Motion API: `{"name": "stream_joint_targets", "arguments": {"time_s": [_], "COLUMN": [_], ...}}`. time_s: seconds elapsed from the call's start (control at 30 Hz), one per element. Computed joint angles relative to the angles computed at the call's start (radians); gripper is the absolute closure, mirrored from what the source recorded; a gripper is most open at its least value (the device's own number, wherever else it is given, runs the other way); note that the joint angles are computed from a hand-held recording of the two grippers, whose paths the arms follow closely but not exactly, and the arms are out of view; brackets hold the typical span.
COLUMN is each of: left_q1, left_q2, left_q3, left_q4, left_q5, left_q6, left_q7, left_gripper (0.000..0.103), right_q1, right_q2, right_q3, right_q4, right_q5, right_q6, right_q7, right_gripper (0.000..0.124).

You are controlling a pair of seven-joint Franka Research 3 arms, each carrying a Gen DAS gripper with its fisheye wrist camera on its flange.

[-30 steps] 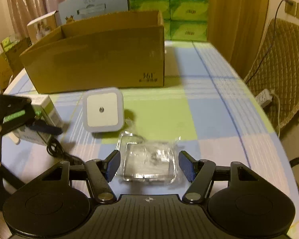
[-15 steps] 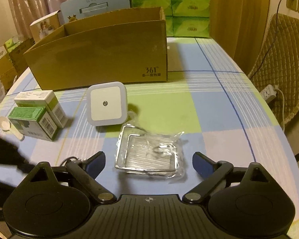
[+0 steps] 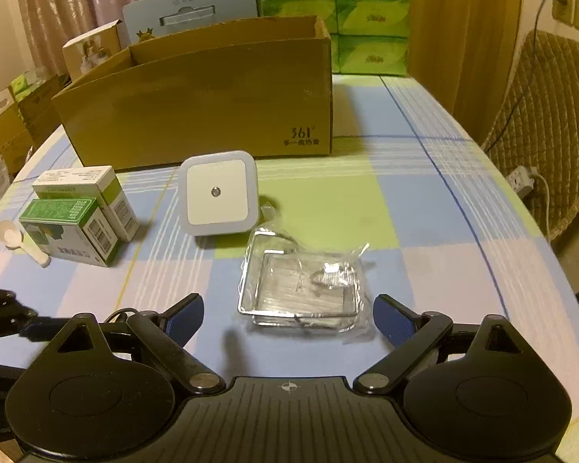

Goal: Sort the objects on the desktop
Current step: 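Grasp the clear bag with metal rack with the right tool while the left tool holds the cable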

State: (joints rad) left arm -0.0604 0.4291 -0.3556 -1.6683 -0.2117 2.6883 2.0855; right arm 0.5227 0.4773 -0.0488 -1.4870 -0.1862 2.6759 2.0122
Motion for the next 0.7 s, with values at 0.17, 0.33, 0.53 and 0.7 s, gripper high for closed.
{"name": "stream_joint_targets", "arguments": {"time_s": [0.17, 0.33, 0.53, 0.7], "left_q1": [0.002, -0.022, -0.011, 0.007], "left_q2": [0.037, 0.037, 0.018, 0.02], "left_q3": [-0.018, 0.014, 0.008, -0.012], "left_q4": [0.024, 0.034, -0.008, -0.025], "left_q5": [0.002, 0.025, 0.045, 0.04], "left_q6": [0.037, 0.037, 0.084, 0.122], "left_q7": [0.042, -0.064, -0.125, -0.137], "left_gripper": [0.076, 0.087, 0.087, 0.086], "right_q1": [0.002, 0.013, 0.032, 0.034], "right_q2": [0.004, 0.018, 0.066, 0.08], "right_q3": [-0.006, -0.021, -0.049, -0.047], "right_q4": [-0.005, 0.006, 0.072, 0.094], "right_q5": [-0.003, -0.018, -0.053, -0.078], "right_q6": [0.021, 0.032, -0.016, -0.044], "right_q7": [0.013, 0.038, 0.084, 0.075], "right_gripper": [0.031, 0.03, 0.03, 0.031]}}
